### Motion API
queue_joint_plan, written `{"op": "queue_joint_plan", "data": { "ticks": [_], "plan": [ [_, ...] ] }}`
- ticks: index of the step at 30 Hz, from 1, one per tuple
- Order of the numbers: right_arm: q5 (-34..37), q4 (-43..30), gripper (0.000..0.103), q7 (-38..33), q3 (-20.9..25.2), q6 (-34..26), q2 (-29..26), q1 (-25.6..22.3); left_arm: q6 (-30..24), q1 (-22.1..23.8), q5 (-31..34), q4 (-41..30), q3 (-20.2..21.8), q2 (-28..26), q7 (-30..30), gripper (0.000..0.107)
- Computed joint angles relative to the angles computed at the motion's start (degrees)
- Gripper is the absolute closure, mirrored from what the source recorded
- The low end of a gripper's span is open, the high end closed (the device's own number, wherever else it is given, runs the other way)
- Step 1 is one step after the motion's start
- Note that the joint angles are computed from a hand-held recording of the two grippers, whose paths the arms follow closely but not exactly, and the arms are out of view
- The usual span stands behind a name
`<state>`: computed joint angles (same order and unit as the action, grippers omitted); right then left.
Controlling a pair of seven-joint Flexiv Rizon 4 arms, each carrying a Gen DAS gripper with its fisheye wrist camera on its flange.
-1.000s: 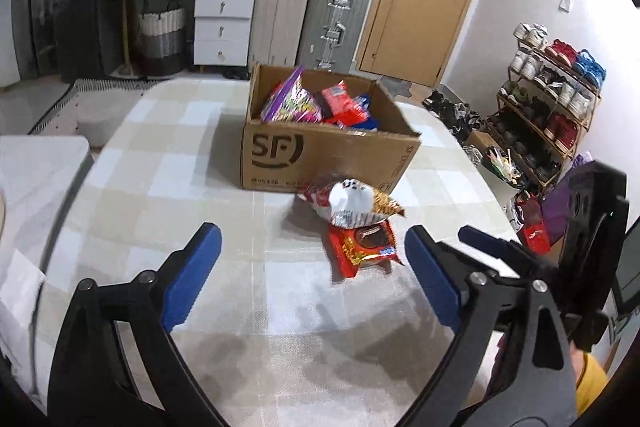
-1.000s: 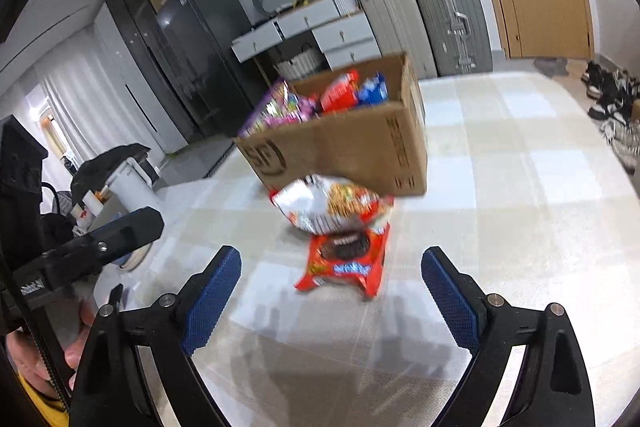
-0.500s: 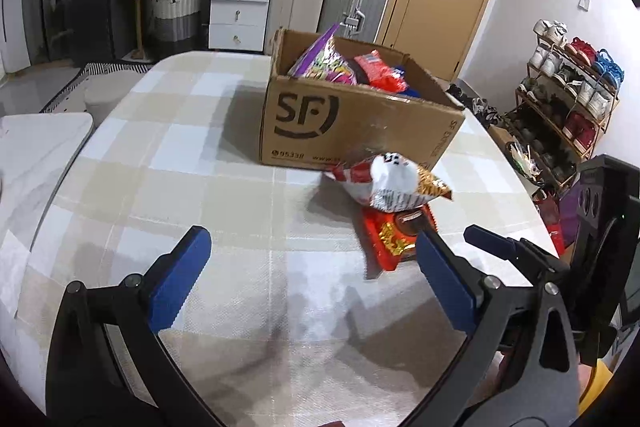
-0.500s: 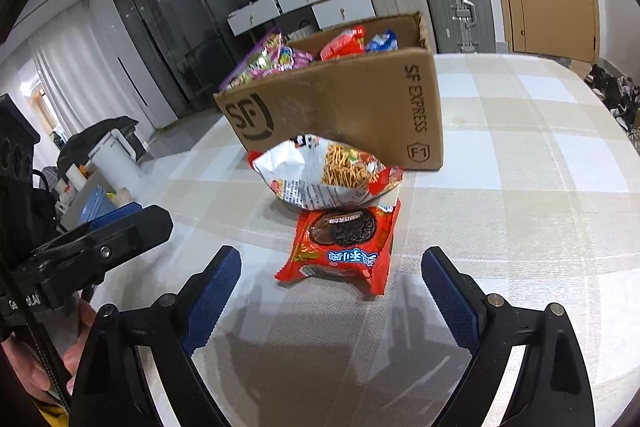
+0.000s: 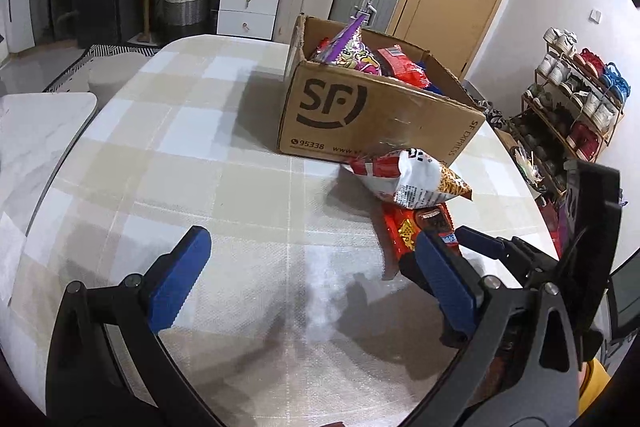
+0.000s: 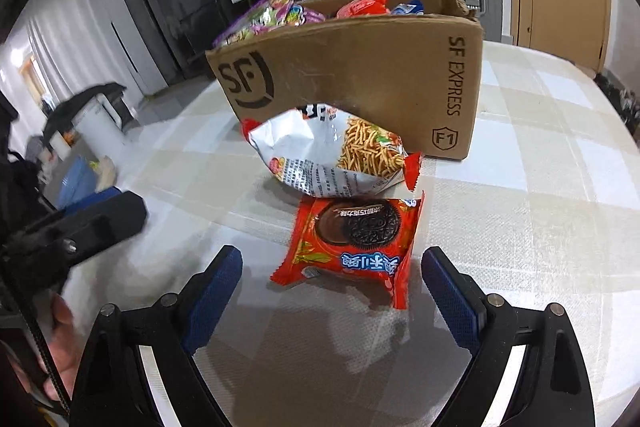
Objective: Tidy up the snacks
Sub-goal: 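Lower the right gripper onto the red Oreo cookie pack and grasp it, then grasp the white noodle snack bag with the left gripper while the right holds the Oreo pack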
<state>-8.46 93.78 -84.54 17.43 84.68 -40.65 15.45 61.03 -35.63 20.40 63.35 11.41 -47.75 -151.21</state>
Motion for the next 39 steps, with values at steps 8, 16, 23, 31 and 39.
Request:
{"op": "queue_joint_plan", "data": {
  "ticks": [8,16,23,31,39],
  "plan": [
    [-3.3,-2.1,0.029,5.4,-7.6,-2.0,-0.6,6.1,2.3,-0.3,0.1,3.6,0.7,1.9,-2.7,0.005],
    [-1.7,-0.8,0.047,2.6,-1.8,-0.5,-0.2,1.7,3.3,-1.2,1.9,7.8,1.5,4.9,-5.3,0.005],
    [3.8,4.0,0.047,-3.8,10.6,3.2,1.4,-8.6,3.3,-2.1,3.8,9.3,1.7,6.4,-7.3,0.005],
    [3.9,10.8,0.047,-8.0,25.3,11.5,0.2,-23.6,-0.1,-2.7,5.1,7.6,0.1,6.4,-6.3,0.005],
    [-2.5,10.4,0.047,-6.0,34.5,14.0,-6.3,-36.0,-6.5,-1.8,3.0,-1.2,-2.9,1.9,1.2,0.005]
  ]
}}
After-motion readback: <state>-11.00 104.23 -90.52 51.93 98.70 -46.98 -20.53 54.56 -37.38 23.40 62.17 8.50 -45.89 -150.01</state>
